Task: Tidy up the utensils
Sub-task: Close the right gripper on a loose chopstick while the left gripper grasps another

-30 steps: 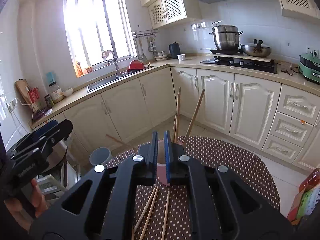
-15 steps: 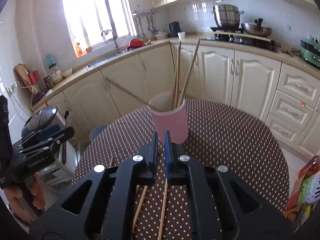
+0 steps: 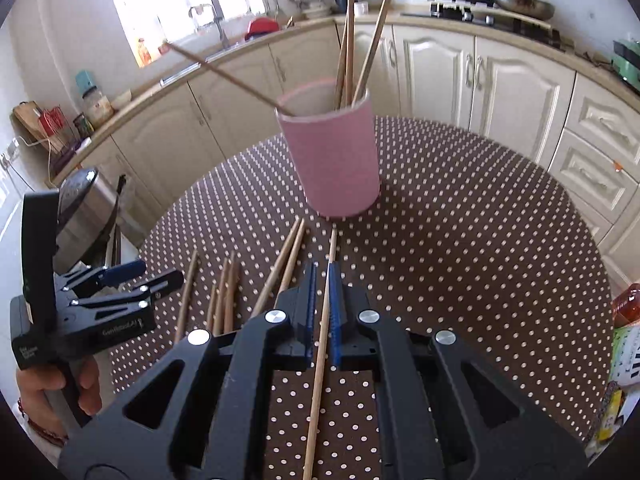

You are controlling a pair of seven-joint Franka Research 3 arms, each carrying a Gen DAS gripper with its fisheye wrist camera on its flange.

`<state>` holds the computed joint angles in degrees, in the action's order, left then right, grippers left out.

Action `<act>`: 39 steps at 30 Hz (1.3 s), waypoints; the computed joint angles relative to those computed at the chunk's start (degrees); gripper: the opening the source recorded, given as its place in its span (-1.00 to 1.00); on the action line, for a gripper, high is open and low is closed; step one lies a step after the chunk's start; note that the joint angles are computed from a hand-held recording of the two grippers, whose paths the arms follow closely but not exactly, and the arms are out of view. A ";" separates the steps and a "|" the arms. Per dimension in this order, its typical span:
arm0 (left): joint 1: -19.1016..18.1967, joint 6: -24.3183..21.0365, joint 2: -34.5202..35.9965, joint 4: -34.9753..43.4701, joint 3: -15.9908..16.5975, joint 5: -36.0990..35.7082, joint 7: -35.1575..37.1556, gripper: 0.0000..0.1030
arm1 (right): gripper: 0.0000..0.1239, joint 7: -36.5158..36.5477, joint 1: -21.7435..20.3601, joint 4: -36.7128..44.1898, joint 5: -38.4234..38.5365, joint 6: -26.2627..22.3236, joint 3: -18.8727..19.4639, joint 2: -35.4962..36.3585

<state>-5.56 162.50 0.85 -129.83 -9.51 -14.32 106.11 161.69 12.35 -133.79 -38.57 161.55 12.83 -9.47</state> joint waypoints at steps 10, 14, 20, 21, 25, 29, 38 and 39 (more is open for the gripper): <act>0.52 -1.65 4.59 3.75 -0.87 3.93 -4.38 -0.26 | -0.88 -6.32 3.25 3.08 5.95 -1.06 -3.12 6.10; 0.80 0.11 4.93 3.33 -1.47 7.68 -6.12 -0.49 | -0.31 -6.70 4.79 5.41 5.86 -2.48 -4.64 8.59; 1.04 0.36 4.96 3.40 -2.45 7.13 -4.66 -0.82 | -0.30 -6.02 7.33 9.68 2.73 -6.80 -6.59 12.04; 1.00 0.69 5.05 3.36 -2.51 7.22 -4.54 -0.83 | -0.38 -7.11 7.75 10.56 3.27 -7.51 -6.90 12.83; 1.14 0.88 5.19 3.51 -3.12 5.83 -3.42 -0.88 | -0.52 -8.93 10.05 14.64 2.79 -11.16 -8.30 16.19; 1.35 0.79 5.34 3.79 -3.87 2.87 -0.91 -0.90 | -0.88 -11.93 11.82 17.64 3.03 -13.37 -9.31 18.35; 0.53 0.62 2.70 3.34 -4.24 -4.78 5.21 -0.90 | -0.92 -12.22 13.47 16.97 3.75 -11.73 -11.03 17.86; 0.33 0.66 2.10 3.13 -4.10 -5.86 6.10 -0.90 | -0.92 -12.03 13.10 15.07 3.59 -10.68 -11.16 16.38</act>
